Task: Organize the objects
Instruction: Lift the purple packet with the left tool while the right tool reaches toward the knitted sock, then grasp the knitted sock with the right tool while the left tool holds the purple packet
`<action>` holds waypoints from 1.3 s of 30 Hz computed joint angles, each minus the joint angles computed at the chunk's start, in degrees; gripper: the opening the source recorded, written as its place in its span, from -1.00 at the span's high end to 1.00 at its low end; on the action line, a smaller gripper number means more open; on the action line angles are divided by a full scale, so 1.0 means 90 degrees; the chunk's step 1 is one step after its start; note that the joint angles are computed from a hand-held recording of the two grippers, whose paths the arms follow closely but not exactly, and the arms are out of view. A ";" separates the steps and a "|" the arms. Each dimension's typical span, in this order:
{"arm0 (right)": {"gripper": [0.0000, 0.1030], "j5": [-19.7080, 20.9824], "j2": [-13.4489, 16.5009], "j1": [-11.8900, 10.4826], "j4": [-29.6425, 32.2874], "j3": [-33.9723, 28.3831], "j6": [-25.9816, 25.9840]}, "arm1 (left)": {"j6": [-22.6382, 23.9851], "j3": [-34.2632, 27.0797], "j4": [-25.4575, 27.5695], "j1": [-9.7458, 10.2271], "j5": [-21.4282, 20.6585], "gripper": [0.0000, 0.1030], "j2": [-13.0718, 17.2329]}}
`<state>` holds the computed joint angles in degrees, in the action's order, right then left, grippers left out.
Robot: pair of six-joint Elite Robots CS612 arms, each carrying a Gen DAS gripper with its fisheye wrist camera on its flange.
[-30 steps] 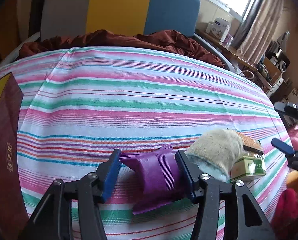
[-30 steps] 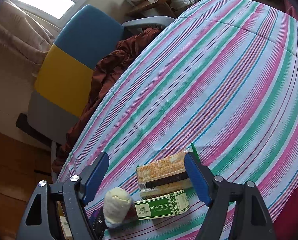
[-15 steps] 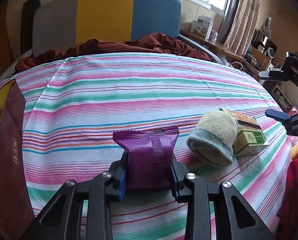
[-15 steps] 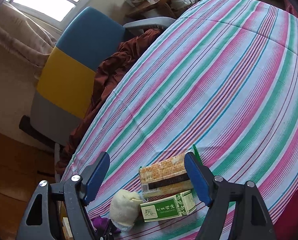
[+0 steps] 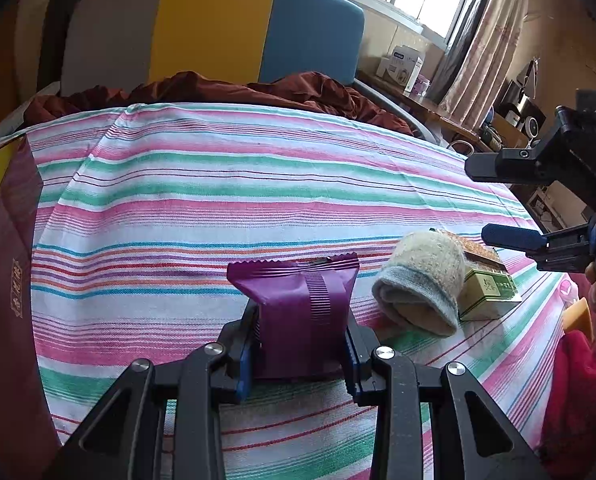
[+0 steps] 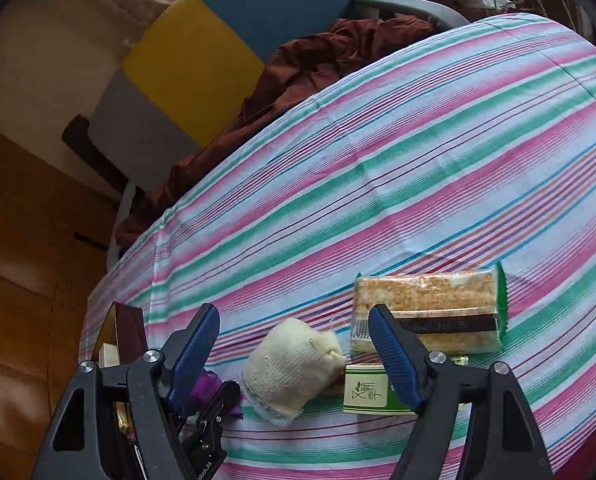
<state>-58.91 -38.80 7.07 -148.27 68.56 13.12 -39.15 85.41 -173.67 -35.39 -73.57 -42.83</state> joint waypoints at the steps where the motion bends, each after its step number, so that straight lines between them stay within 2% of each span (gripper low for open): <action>1: -0.53 0.0044 0.0013 0.0024 0.0168 -0.0051 -0.0194 | -0.0002 0.0004 -0.0010 -0.0005 0.0005 0.29 0.0000; 5: -0.55 -0.0354 -0.0008 0.0175 0.0596 -0.0138 -0.0956 | -0.0004 0.0022 -0.0055 0.0004 -0.0018 0.29 0.0000; 10: -0.62 -0.0898 0.0021 0.0327 0.1001 -0.0254 -0.1580 | 0.0008 0.0027 -0.0065 0.0006 -0.0014 0.29 -0.0002; 17: -0.70 -0.1721 0.0156 0.0531 0.1412 -0.0513 -0.2231 | 0.0010 0.0029 -0.0076 0.0008 -0.0022 0.29 -0.0001; 20: -0.70 -0.2069 0.0206 0.0611 0.1562 -0.0595 -0.2460 | 0.0009 0.0032 -0.0080 0.0002 -0.0018 0.29 -0.0004; 21: -0.63 -0.2207 0.0218 0.0637 0.1560 -0.0603 -0.2504 | 0.0010 0.0034 -0.0082 0.0004 -0.0020 0.29 -0.0004; 25: -0.56 -0.2392 0.0242 0.0672 0.1547 -0.0606 -0.2641 | 0.0015 0.0036 -0.0078 0.0004 -0.0016 0.29 -0.0005; 32: -0.55 -0.2452 0.0301 0.0674 0.1831 -0.0709 -0.2683 | 0.0049 0.0028 -0.0024 0.0000 0.0019 0.29 -0.0019; 34: -0.55 -0.2621 0.0304 0.0706 0.1810 -0.0701 -0.2805 | 0.0064 0.0023 -0.0007 -0.0004 0.0039 0.29 -0.0018; 39: -0.53 -0.2625 0.0324 0.0697 0.1787 -0.0720 -0.2773 | 0.0090 0.0033 0.0003 -0.0016 0.0079 0.29 -0.0023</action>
